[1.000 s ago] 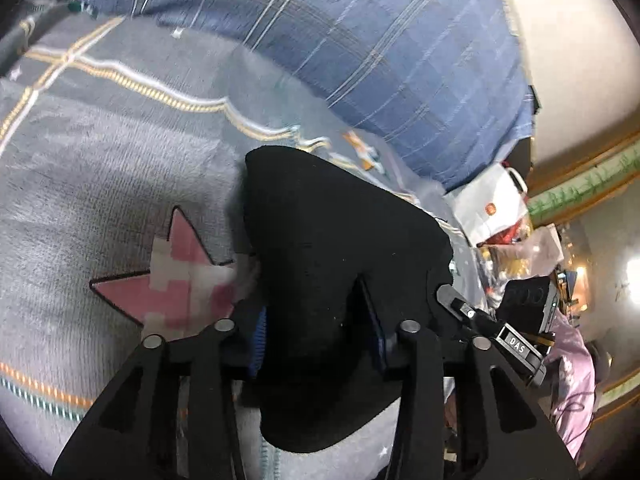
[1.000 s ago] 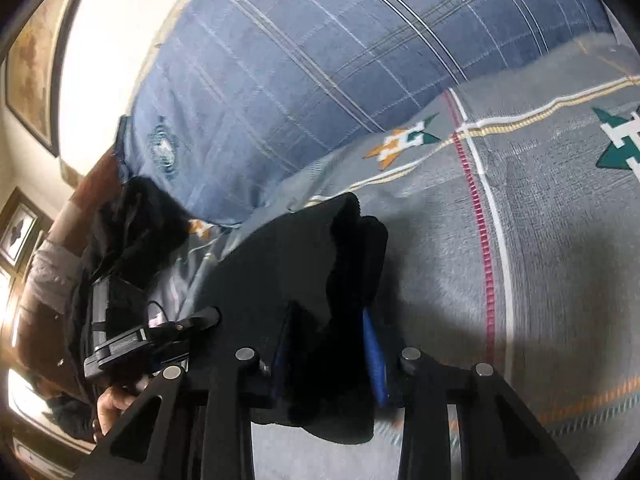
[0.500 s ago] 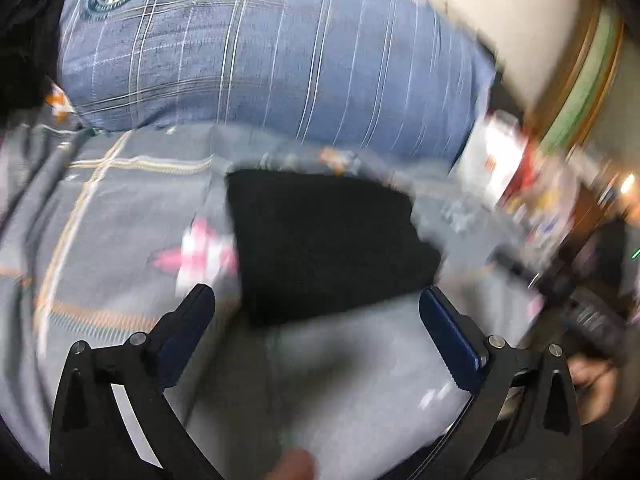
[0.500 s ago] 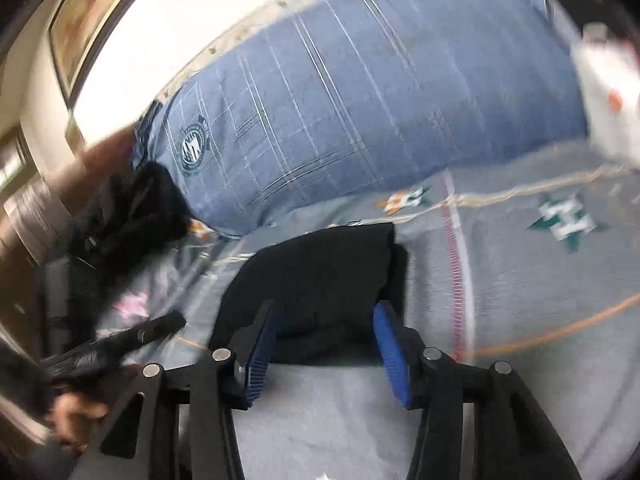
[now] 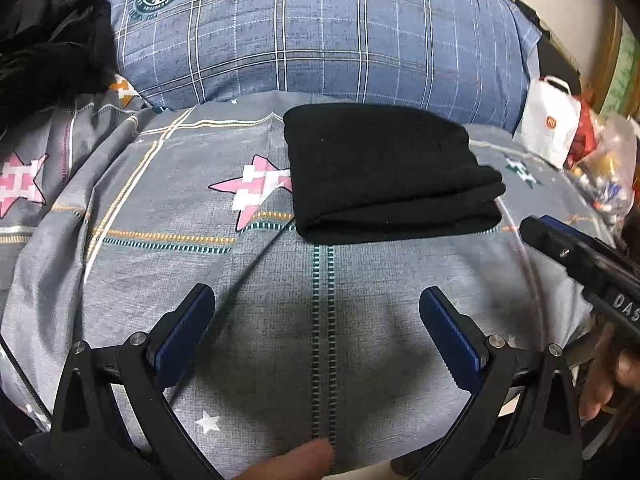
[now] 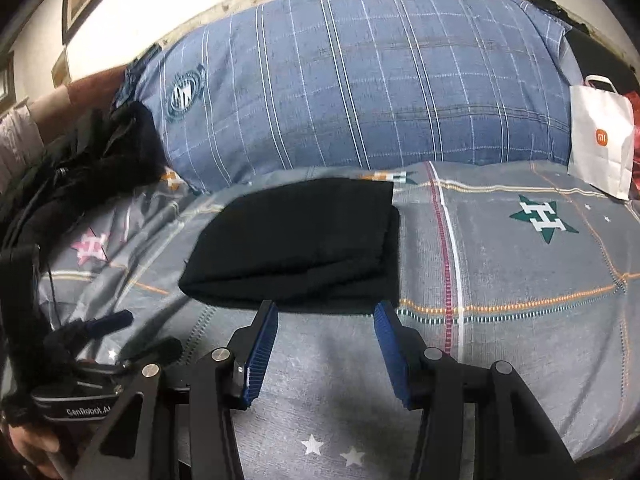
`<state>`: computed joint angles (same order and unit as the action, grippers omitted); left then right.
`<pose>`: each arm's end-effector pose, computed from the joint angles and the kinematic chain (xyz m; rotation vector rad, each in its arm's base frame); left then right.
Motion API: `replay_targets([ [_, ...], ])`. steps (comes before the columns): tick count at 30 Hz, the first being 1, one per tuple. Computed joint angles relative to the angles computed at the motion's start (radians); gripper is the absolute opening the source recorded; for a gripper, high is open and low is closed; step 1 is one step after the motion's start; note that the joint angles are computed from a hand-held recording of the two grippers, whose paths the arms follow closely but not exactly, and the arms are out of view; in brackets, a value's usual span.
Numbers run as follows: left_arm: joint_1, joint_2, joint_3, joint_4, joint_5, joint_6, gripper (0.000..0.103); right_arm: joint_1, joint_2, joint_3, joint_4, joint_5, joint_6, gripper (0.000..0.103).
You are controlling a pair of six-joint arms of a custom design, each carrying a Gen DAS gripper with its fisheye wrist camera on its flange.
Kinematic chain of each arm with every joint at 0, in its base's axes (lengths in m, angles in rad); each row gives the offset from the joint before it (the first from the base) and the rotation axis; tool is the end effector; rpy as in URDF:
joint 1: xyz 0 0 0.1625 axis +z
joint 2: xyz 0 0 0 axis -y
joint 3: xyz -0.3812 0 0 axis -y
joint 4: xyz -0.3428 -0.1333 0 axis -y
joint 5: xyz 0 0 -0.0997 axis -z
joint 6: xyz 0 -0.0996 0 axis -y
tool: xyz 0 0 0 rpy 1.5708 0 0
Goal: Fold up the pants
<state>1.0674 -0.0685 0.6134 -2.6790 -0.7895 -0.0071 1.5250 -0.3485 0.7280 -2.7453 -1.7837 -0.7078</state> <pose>-0.2056 -0.7950 0.0044 0.3084 2.3675 -0.9102 0.0748 -0.8203 0.1687 0.7117 -2.4187 0.8843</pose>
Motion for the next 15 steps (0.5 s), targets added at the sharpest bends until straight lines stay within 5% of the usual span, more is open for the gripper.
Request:
replay_targets([
  [2, -0.004, 0.014, -0.018, 0.021, 0.012, 0.014, 0.103, 0.006, 0.012, 0.000, -0.041, -0.031, -0.010, 0.048],
  [4, -0.010, 0.019, -0.015, 0.021, 0.021, 0.034, 0.103, 0.003, -0.007, 0.041, -0.080, 0.019, -0.020, 0.048],
  [15, -0.013, 0.012, 0.000, 0.036, -0.025, 0.047, 0.103, 0.005, 0.000, 0.035, -0.070, 0.021, -0.023, 0.048],
])
